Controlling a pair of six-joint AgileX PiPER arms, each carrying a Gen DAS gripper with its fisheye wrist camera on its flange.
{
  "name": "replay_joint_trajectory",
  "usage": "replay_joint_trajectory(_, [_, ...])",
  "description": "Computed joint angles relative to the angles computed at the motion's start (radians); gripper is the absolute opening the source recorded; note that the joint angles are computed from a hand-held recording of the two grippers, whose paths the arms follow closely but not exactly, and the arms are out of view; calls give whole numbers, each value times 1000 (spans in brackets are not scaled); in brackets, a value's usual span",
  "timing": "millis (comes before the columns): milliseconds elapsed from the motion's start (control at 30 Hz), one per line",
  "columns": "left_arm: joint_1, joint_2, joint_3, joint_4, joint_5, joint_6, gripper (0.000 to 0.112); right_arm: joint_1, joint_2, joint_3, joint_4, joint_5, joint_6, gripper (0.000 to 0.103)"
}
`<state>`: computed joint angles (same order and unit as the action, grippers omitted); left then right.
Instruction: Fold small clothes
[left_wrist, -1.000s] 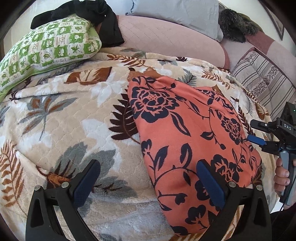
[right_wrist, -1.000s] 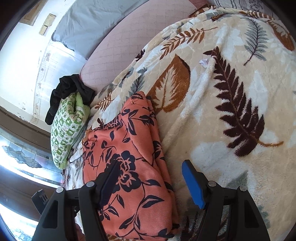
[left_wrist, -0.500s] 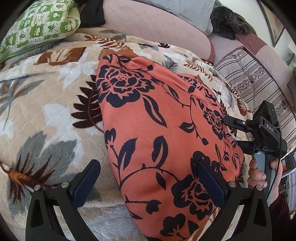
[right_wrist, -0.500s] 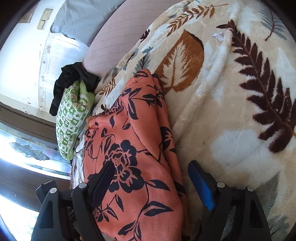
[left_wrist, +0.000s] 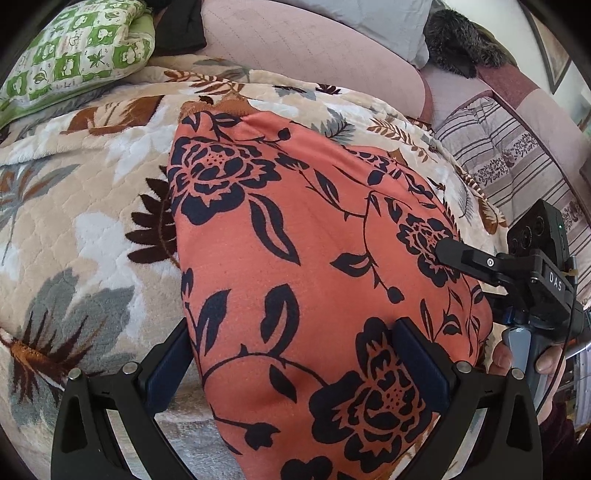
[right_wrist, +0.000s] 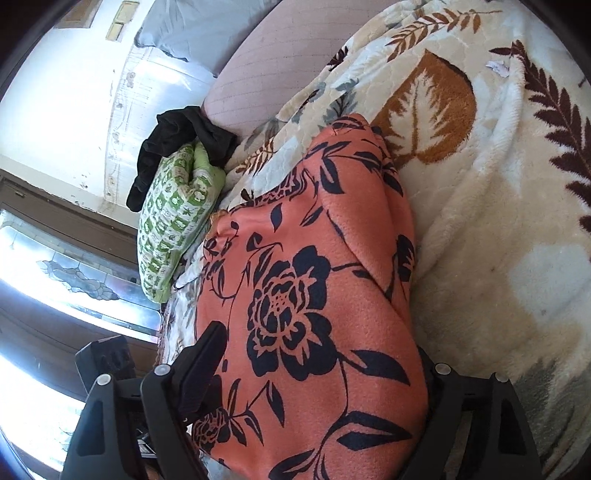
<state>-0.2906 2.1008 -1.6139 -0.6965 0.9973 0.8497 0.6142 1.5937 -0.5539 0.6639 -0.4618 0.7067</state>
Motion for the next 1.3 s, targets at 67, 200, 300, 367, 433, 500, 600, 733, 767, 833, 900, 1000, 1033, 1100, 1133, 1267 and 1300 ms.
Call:
replay_joint_trajectory(67, [-3,-2,2,5,-6,-6,103,-6,10,-4,-6,7,11,82])
replay_joint_trajectory(200, [-15,-1,5,15,-19,-19,103,3,32,-36,127,30,-127,80])
replay_joint_trajectory(300, [-17,27,-27,26,7,-48,103,22,44,-67,258,35,-266,80])
replay_joint_trajectory(367, [-11,48,-53,21,37,-64,103,29,44,-60,253,14,-252,80])
replay_joint_trajectory(433, [-12,50,-58,24,43,-65,103,45,42,-48,262,-27,-236,75])
replay_joint_trajectory(500, [-16,46,-53,32,43,-57,103,70,37,-42,295,-71,-265,68])
replay_joint_trajectory(600, [-16,48,-59,33,60,-53,103,74,30,-58,332,-70,-344,66])
replay_joint_trajectory(733, [-13,48,-57,15,66,-40,100,17,65,-53,194,-14,-183,65])
replay_joint_trajectory(767, [-9,44,-48,5,62,-28,98,15,64,-54,186,-12,-182,65])
replay_joint_trajectory(833, [-2,35,-32,-8,50,-13,93,30,66,-69,258,-15,-256,65])
replay_joint_trajectory(900, [5,24,-16,-19,34,2,87,52,71,-81,314,-38,-311,60])
replay_joint_trajectory(1000, [16,-2,15,-34,7,35,75,94,64,-125,513,-61,-530,52])
replay_joint_trajectory(1033, [18,-11,24,-36,-2,44,68,109,62,-143,585,-74,-607,51])
replay_joint_trajectory(1100, [19,-35,48,-39,-25,62,62,139,56,-172,695,-107,-727,48])
replay_joint_trajectory(1133, [20,-45,56,-37,-34,65,59,153,55,-186,739,-125,-775,47])
replay_joint_trajectory(1267, [39,-81,92,-42,-53,90,55,198,49,-237,854,-183,-900,44])
replay_joint_trajectory(1300, [51,-92,102,-48,-53,100,55,207,45,-243,861,-194,-911,43])
